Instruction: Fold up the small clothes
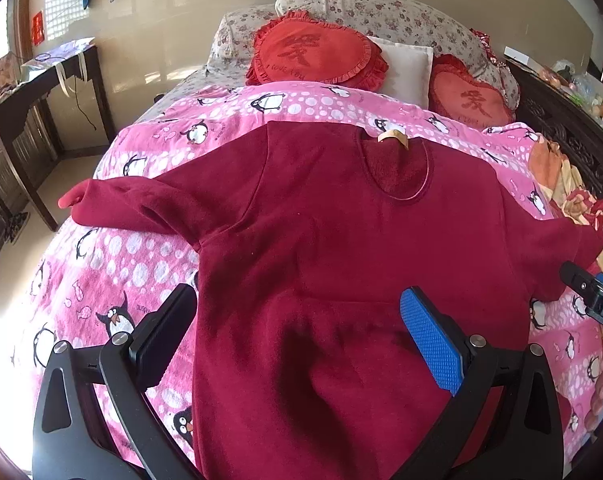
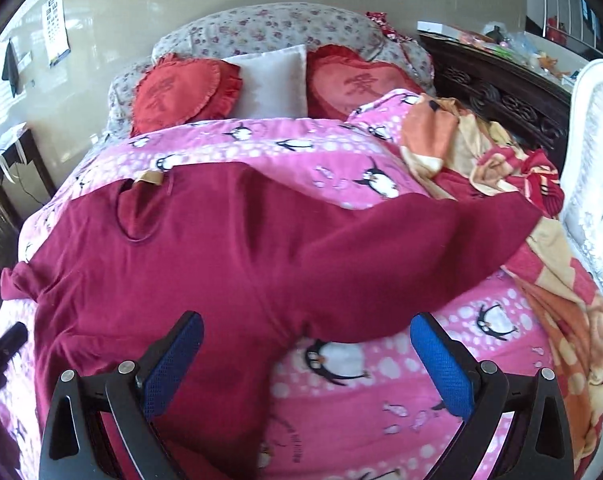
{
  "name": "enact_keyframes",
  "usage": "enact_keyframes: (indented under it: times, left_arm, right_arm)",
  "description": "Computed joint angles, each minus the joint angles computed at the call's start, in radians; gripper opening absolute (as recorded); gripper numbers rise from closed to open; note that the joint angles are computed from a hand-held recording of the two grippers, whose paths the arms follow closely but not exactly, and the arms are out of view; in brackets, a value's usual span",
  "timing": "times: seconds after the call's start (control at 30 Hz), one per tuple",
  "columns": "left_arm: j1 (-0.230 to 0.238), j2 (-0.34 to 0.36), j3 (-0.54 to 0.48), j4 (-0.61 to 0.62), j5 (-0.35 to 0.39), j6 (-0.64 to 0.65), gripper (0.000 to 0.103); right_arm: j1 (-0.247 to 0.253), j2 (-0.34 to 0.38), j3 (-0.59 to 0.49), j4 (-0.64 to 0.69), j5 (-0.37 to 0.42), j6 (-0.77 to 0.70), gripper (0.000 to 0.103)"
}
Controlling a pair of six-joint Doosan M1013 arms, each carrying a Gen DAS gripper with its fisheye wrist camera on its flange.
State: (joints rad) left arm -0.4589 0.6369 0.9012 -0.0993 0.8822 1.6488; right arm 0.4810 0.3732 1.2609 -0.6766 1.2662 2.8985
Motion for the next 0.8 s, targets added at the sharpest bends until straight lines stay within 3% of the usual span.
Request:
enact_keyframes:
  times: [0.57,0.8]
  left_arm:
    - [-0.009,0.022,-0.047,0.039,0.002,0.003,0.102]
    - [-0.009,0.043,-0.088,0.069,0.020,-0.021,0.102]
  right_arm:
    - [-0.007,0.080,-0.155,0.090,-0.054,-0.049,0.103]
    - [-0.010,0.134,-0.255,0.074,-0.029,-0.115,0.103]
